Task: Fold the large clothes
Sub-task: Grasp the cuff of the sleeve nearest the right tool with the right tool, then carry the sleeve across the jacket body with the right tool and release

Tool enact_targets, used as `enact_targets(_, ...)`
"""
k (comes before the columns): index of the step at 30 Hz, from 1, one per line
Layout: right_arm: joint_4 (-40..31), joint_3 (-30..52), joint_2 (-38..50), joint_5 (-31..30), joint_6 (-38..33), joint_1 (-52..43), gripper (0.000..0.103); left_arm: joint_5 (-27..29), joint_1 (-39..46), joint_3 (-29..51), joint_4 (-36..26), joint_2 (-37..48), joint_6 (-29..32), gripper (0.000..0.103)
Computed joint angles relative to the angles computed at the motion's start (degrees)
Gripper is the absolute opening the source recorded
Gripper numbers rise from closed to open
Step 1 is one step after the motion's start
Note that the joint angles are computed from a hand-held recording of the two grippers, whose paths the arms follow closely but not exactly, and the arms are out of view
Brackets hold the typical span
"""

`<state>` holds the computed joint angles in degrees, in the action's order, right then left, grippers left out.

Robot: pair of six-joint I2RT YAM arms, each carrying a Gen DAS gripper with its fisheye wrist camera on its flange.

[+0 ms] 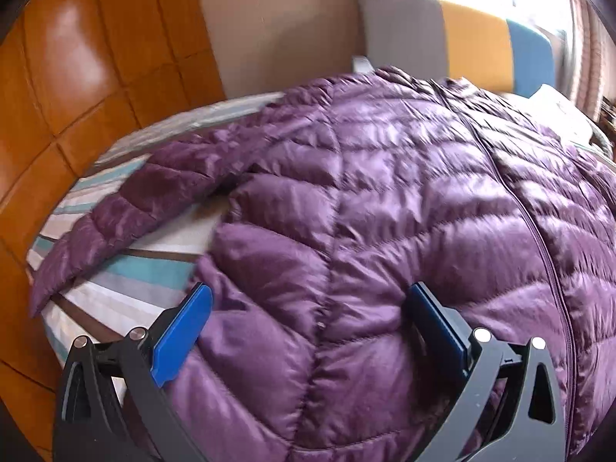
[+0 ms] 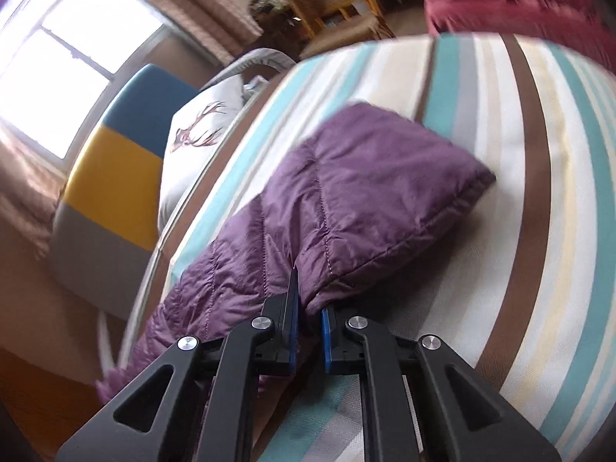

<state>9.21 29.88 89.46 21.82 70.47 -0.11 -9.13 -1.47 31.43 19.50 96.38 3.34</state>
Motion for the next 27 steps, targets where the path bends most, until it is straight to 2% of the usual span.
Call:
enact_targets(2, -3.87, 3.06, 0.01, 3.63, -2.71, 1.90, 0.008, -1.53, 0.19, 0.03, 1.44, 0.19, 0.90, 0.101)
enact_targets(4, -7.24, 5.93, 0.16, 6.46, -4.96, 3.66, 0.008, -0.88, 0.90, 1.97, -0.22, 1.59, 1.48, 0.101)
enact_targets(7, -10.26, 10.07, 0.96, 9.75, -8.40, 7.32, 0.008, 0.79, 1.76, 3.91, -2.17, 3.58, 1.13, 0.101)
enact_targets(11, -12.20, 16.89, 4.52, 13.26, -14.24, 13.12, 0.008, 1.47, 2.15, 2.85, -1.09, 3.43, 0.54, 0.101)
enact_targets(20, -18.37, 36.78, 19.36, 16.32, -25.25, 28.09, 0.008, 5.74, 3.75, 2.70, -1.04, 3.88, -0.46, 0.101)
enact_targets(27, -26.94, 60.05, 36.07, 18.13, -41.22, 36.37, 0.008, 6.44, 4.12, 2.08, -0.29, 3.71, -0.51, 0.101)
